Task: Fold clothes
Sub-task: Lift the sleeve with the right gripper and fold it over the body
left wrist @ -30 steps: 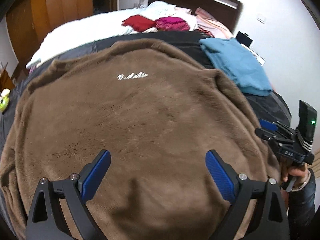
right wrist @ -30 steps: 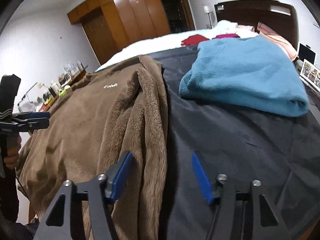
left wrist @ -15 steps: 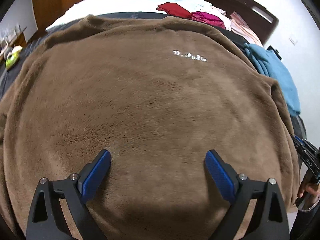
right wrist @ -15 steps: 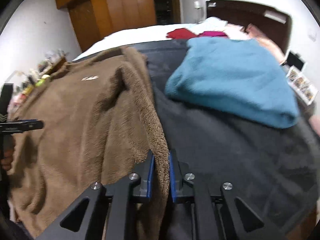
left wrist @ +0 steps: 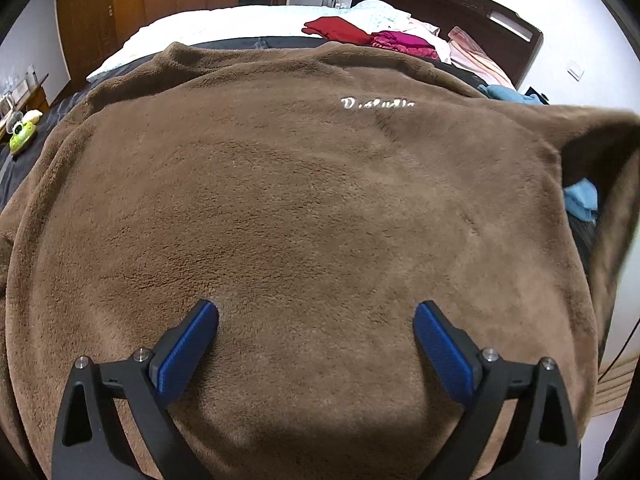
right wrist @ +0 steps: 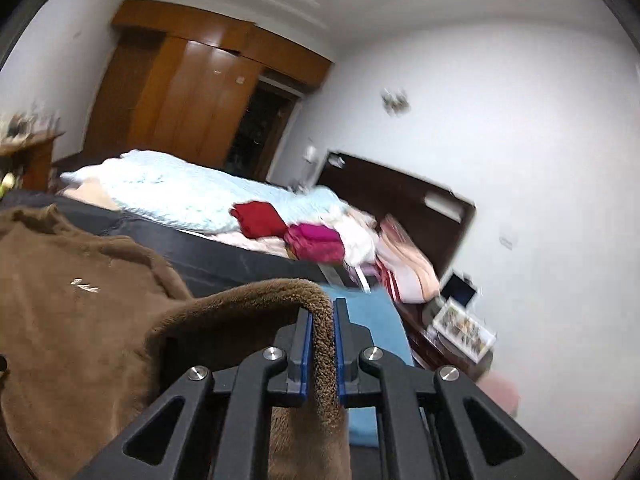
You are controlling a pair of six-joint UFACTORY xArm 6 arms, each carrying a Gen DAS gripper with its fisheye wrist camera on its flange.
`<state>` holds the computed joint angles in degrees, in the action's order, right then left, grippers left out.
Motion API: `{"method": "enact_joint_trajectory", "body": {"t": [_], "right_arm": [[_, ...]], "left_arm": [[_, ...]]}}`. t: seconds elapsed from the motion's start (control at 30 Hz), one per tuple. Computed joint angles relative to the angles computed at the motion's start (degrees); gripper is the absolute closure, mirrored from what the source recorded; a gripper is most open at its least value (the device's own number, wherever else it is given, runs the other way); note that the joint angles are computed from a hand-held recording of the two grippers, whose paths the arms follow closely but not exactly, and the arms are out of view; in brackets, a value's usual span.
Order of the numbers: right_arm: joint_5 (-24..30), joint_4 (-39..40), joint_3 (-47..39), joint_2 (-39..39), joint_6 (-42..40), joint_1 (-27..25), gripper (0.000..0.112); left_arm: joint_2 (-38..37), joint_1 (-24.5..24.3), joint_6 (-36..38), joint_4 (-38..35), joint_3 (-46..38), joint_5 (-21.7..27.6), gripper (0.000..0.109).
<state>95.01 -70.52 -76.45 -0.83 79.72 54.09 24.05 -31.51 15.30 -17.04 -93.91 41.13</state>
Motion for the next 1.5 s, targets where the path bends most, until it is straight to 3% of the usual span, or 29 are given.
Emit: {"method": "enact_joint_trajectory", "body": {"t": [0.13, 0.17, 0.2, 0.27, 0.63, 0.73, 0.83, 0.93, 1.23, 1.43, 1.5], "right_arm": [[-16.9, 9.2, 4.0, -2.1, -1.1, -5.8, 0.094], [-22.3, 13.1, 7.2, -4.3, -0.2, -7.8, 0.081], [-26.3, 15.8, 10.4, -6.6, 1.7, -9.1, 0.054], [-31.9, 17.4, 17.8, -12.1, 8.4, -10.4, 0.03], [-36.9, 16.9, 49.9, -47.3, 42.0, -5.8, 0.03], [-47.2, 14.6, 57.9, -55.5, 49.8, -8.6, 0.03], [-59.3, 12.0, 60.1, -54.8, 54.4, -14.8, 0.031], [-65.1, 11.8, 60.8, -53.7, 55.2, -18.5, 0.035], [-69.4, 17.4, 57.2, -45.8, 47.1, -22.7, 0.058], [-61.6, 21.1, 55.5, -45.3, 42.5, -19.5, 0.088], [-56.1, 22.2, 55.0, -46.2, 41.1, -17.5, 0.097]], "left_arm": [[-0.1, 0.3, 1.0, -1.2, 0.1, 0.0, 0.008], [0.0, 0.3, 1.1, -1.3, -0.1, 0.2, 0.008], [0.1, 0.3, 1.1, -1.4, -0.3, 0.3, 0.008], [0.2, 0.3, 1.1, -1.4, -0.6, 0.4, 0.008], [0.7, -0.4, 0.2, 0.9, -1.0, -0.2, 0.006], [0.6, -0.6, -0.4, 2.1, -0.7, -0.7, 0.006], [0.5, -0.7, -0.5, 2.6, -0.4, -1.0, 0.006], [0.5, -0.6, -0.4, 2.5, -0.3, -1.1, 0.006], [0.5, -0.4, 0.2, 2.0, -0.4, -0.9, 0.006], [0.4, -0.6, -0.2, 3.0, -0.2, -1.1, 0.006], [0.4, -0.6, -0.3, 3.2, -0.1, -1.2, 0.006]]}}
